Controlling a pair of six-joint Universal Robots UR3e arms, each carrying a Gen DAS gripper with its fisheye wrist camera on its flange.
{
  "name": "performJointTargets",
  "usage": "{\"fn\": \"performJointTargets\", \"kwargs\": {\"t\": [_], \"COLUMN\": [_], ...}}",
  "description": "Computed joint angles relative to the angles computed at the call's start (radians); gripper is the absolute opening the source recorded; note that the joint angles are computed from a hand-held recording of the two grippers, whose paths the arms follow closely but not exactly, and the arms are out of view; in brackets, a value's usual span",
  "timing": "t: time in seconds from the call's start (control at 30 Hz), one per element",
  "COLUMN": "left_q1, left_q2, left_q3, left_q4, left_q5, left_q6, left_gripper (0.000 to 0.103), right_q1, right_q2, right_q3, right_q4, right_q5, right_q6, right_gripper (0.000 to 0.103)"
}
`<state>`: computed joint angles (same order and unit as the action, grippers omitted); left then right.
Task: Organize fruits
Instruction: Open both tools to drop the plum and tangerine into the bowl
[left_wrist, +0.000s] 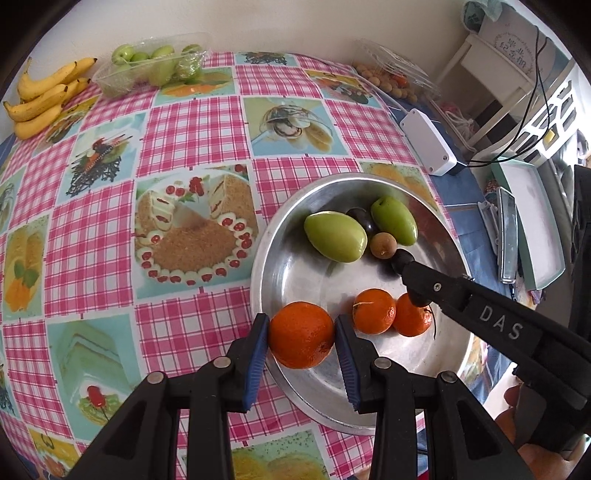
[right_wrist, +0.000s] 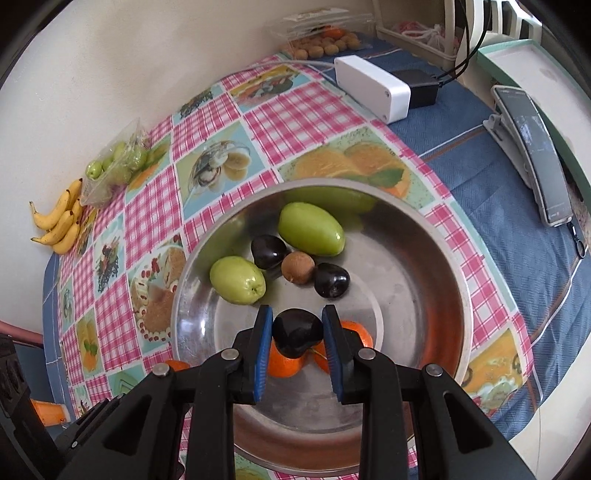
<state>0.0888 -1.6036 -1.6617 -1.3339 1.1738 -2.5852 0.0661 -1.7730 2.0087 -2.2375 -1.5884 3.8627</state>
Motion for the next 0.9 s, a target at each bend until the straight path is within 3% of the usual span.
{"fn": "performJointTargets", "kwargs": {"t": [0.9], "left_q1": [-0.011], "left_q2": [-0.049], "left_q3": [0.015], "left_q4": [0.007], "left_q5": [-0.011], "left_q6": [-0.007], "left_gripper": [0.04], "right_q1": [0.022], "right_q2": [0.057], "right_q3": [-0.022], "right_q4": [-0.007], "right_q5": [-0.013], "right_q6": [0.014], "right_gripper": [0.029]}}
